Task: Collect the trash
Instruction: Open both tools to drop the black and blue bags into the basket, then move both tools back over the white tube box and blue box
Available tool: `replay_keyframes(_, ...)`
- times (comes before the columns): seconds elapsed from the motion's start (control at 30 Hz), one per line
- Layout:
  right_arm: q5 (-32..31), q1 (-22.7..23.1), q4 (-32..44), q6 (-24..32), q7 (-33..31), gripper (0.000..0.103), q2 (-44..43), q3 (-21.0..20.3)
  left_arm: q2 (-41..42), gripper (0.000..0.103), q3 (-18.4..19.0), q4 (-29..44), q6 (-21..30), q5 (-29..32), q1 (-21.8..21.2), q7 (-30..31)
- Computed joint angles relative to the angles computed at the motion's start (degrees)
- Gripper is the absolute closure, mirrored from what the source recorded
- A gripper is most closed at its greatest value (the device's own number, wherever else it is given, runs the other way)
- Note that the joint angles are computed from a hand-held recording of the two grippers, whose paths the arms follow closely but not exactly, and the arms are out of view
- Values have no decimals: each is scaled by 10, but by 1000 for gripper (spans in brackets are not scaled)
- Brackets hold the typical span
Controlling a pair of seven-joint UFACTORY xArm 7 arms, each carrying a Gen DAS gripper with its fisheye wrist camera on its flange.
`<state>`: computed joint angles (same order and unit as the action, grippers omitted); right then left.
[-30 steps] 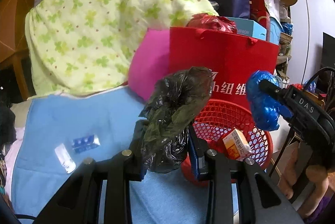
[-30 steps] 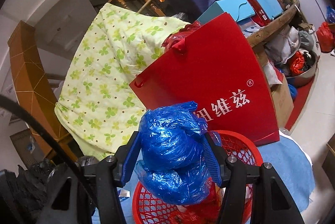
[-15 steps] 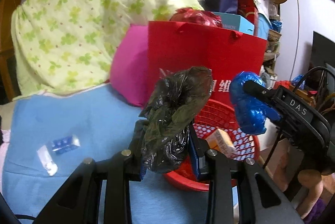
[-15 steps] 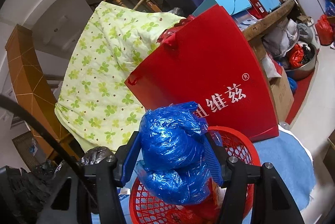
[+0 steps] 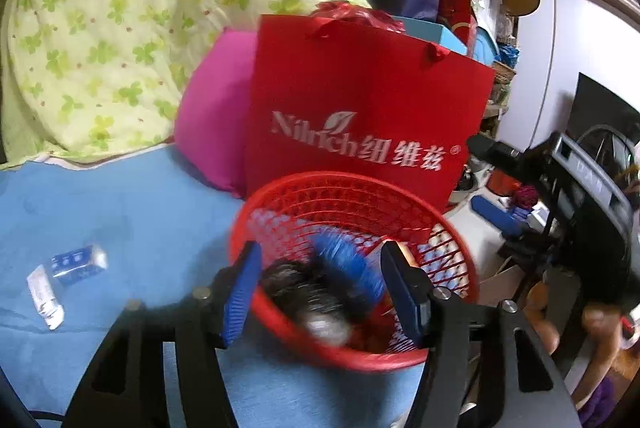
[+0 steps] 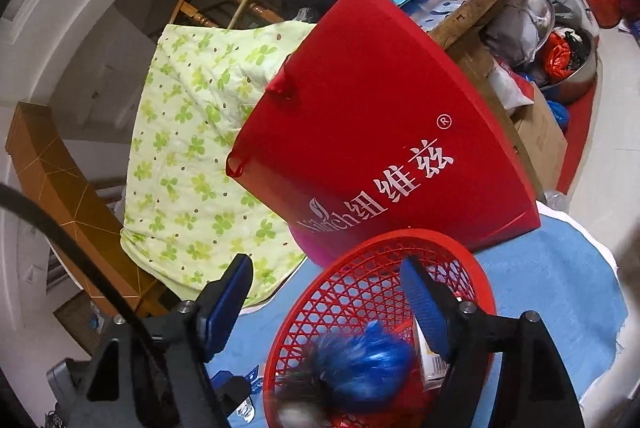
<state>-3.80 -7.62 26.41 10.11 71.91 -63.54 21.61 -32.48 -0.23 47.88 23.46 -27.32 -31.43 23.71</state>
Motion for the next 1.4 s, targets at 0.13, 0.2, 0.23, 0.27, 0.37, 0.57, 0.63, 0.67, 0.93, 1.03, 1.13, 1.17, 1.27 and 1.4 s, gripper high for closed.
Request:
replay_keyframes(0.13, -11, -7, 19, 3, -5, 24, 15, 17, -34, 37, 21, -39, 6, 7, 24, -5)
replay_keyframes(0.2, -21, -15, 31, 2, -10, 24, 21, 31, -53, 35, 28, -61, 7, 19, 49, -12)
replay_keyframes(0.23, -26, -18, 36, -2, -12, 24, 24, 38, -60, 35, 29, -71, 6, 27, 61, -15)
replay_keyframes(0.27, -34, -24, 44, -7, -16, 24, 29, 48, -68, 35, 33, -80, 6, 37, 78, -19)
replay_keyframes(0.37, -54, -43, 72, -28, -27, 24, 46, 82, -82, 35, 54, -105, 9, 64, 127, -29)
replay_keyframes(0.57, -83, -102, 135, -108, -53, 19, 84, 175, -88, 35, 77, -132, -6, 116, 231, -57)
replay_keyframes(0.63, -83, -108, 157, -118, -66, 18, 112, 198, -86, 34, 79, -137, -17, 133, 255, -61)
replay_keyframes(0.67, -83, -111, 173, -115, -74, 18, 131, 212, -84, 34, 80, -140, -24, 141, 266, -62)
replay_keyframes(0.93, -95, -125, 274, -47, -85, 18, 282, 297, -59, 31, 95, -144, -63, 170, 291, -52)
replay_keyframes(1.03, -114, -120, 295, -23, -75, 18, 330, 315, -41, 31, 107, -137, -72, 165, 286, -46)
replay_keyframes(1.13, -141, -128, 325, 18, -68, 18, 376, 340, -38, 30, 115, -138, -76, 157, 282, -40)
replay_keyframes(1.17, -148, -125, 332, 29, -67, 18, 390, 344, -34, 30, 116, -139, -81, 156, 283, -37)
replay_keyframes(1.27, -175, -128, 353, 63, -58, 18, 431, 364, -22, 30, 112, -139, -85, 157, 292, -39)
replay_keyframes(1.4, -214, -129, 373, 94, -41, 18, 476, 381, -7, 30, 103, -134, -83, 162, 307, -49)
